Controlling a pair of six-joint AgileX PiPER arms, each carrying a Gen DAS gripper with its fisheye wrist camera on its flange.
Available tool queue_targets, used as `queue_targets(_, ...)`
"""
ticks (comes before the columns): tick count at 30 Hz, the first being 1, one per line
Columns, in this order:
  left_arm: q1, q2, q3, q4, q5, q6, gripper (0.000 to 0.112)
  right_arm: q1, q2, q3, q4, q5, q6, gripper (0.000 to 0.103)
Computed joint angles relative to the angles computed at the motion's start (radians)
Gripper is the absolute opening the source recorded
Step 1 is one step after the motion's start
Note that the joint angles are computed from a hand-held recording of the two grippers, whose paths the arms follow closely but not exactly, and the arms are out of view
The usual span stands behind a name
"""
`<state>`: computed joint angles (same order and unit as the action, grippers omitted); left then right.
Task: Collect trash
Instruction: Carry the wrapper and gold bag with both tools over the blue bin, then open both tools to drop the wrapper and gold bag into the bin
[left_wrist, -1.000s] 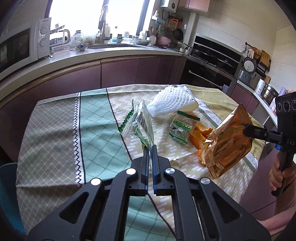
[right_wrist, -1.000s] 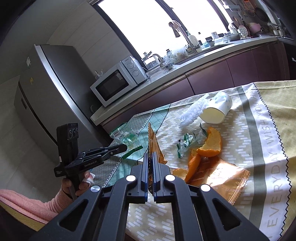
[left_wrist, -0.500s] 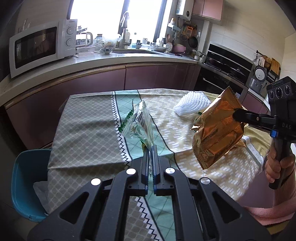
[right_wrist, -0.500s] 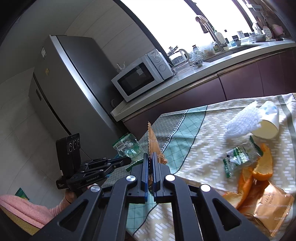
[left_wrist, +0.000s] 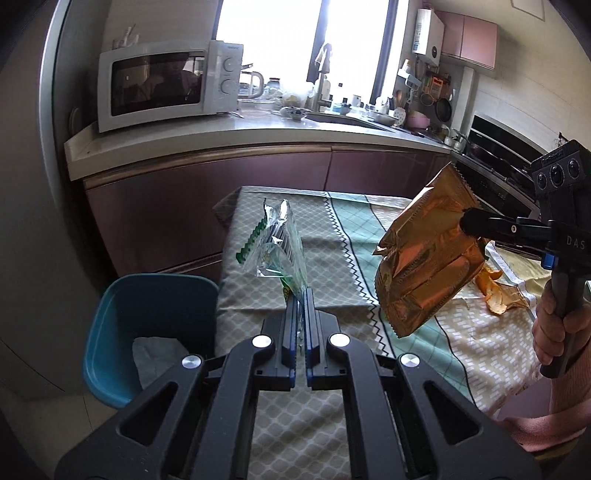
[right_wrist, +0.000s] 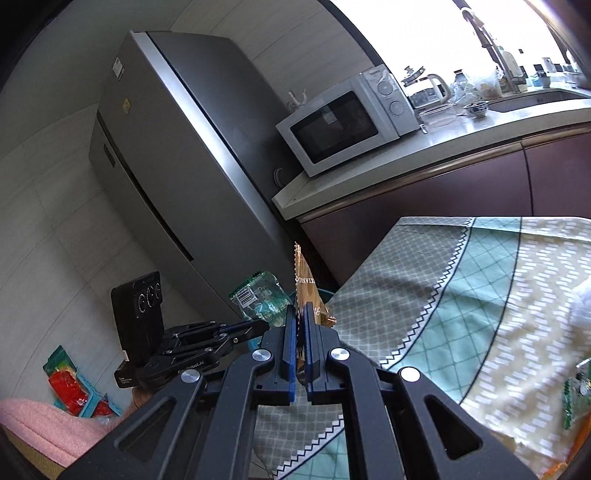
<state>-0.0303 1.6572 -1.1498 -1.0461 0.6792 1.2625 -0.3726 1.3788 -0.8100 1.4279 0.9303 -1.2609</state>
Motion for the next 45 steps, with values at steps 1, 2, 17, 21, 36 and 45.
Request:
queue_targets(1,0.018,0.001,-0.004,0.0,0.001,0.002,0.004,0.028,0.014,-0.014,0.004,-0.014,0.003,0.003)
queue_targets(2,0.036,0.003,-0.007,-0.001,0.002,0.006,0.004,0.059,0.029,-0.033,0.008,-0.03,0.011,0.003)
queue_targets(17,0.201,0.091,-0.089,0.037,0.011,-0.015,0.004,0.379,0.286,-0.346,-0.031,-0.186,0.159,0.003)
queue_targets(21,0.208,0.127,-0.106,0.061,-0.002,-0.033,0.004,0.427,0.354,-0.422,-0.078,-0.212,0.222,0.003)
queue_targets(36,0.188,0.314,-0.221,0.188,-0.035,-0.171,0.004,0.534,0.575,-0.633,-0.286,-0.284,0.481,0.003)
queue_targets(45,0.167,0.42,-0.309,0.255,-0.031,-0.253,0.005,0.553,0.693,-0.742,-0.385,-0.279,0.607,0.004)
